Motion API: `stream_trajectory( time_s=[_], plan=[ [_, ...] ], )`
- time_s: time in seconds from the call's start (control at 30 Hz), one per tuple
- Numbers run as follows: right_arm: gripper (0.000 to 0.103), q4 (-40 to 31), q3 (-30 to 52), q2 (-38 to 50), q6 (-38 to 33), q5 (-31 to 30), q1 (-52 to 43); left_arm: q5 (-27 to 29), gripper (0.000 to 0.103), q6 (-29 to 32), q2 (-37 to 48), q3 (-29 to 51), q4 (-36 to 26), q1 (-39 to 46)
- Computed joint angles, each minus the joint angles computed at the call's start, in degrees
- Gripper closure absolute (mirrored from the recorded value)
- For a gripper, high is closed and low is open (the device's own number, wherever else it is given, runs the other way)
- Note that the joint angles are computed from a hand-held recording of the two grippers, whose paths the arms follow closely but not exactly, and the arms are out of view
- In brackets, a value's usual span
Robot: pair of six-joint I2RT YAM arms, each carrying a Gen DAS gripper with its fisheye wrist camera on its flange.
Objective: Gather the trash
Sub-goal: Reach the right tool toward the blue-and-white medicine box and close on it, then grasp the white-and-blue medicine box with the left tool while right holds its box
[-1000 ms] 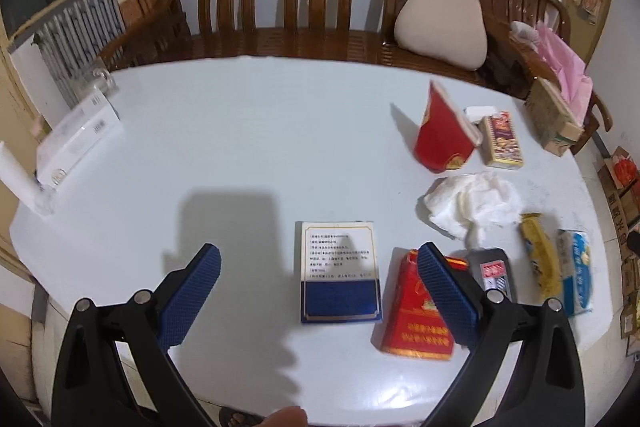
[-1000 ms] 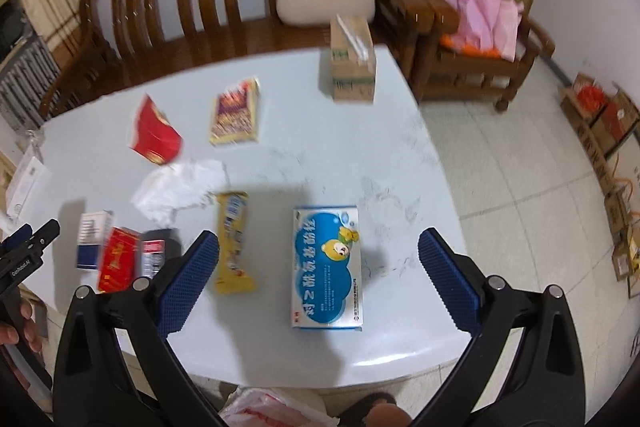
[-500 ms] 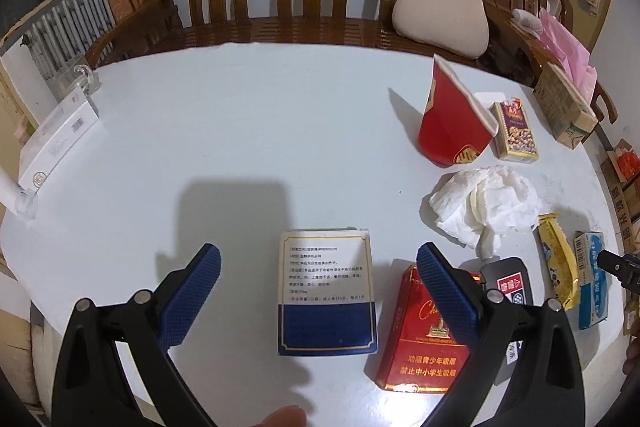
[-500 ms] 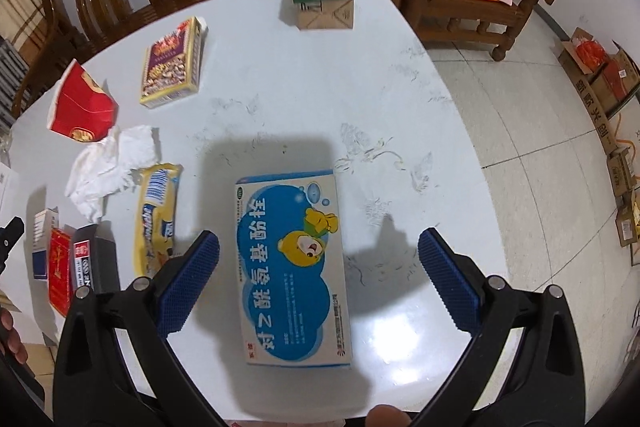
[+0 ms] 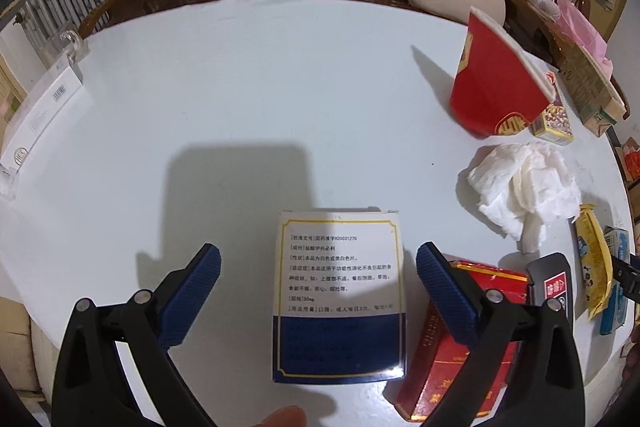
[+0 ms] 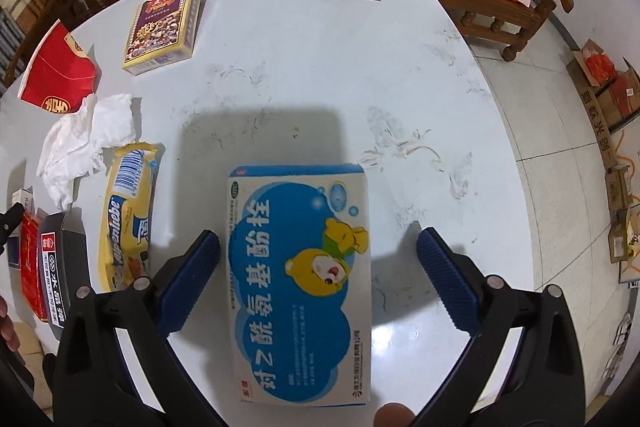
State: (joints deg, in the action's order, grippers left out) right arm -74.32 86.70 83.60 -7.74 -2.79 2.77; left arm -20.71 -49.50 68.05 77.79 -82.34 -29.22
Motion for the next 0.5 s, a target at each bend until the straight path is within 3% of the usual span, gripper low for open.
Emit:
stream_trajectory(
  time_s=[0.03, 0.17, 0.27, 0.3, 0.5],
  plan=[
    [0.009, -0.09, 0.16, 0.12, -0.02, 0.03, 0.11, 0.22, 0.016, 0.09, 0.13, -0.34, 0.21, 0.19],
    [0.017, -0.1, 0.56, 0.04, -0.64, -0.22, 0.14, -0.16, 0.02, -0.18, 0.1, -1.65, 0.88, -0.78],
    [0.032, -0.25, 0.89, -0.43, 0.05, -0.1, 0.4, -0.52, 0.02, -0.65, -0.34, -2.07, 0.94, -1.31],
    [0.042, -0.3, 1.16, -0.49, 0.34, 0.06, 0.62, -0.73, 0.022, -0.69, -0.54, -2.23, 1.07, -1.66],
    [0.043, -1.01, 1.99, 0.04, 0.88, 0.1, 0.78, -1.21, 0.043, 0.03, -0.28, -1.45, 1.28, -2.74]
  ],
)
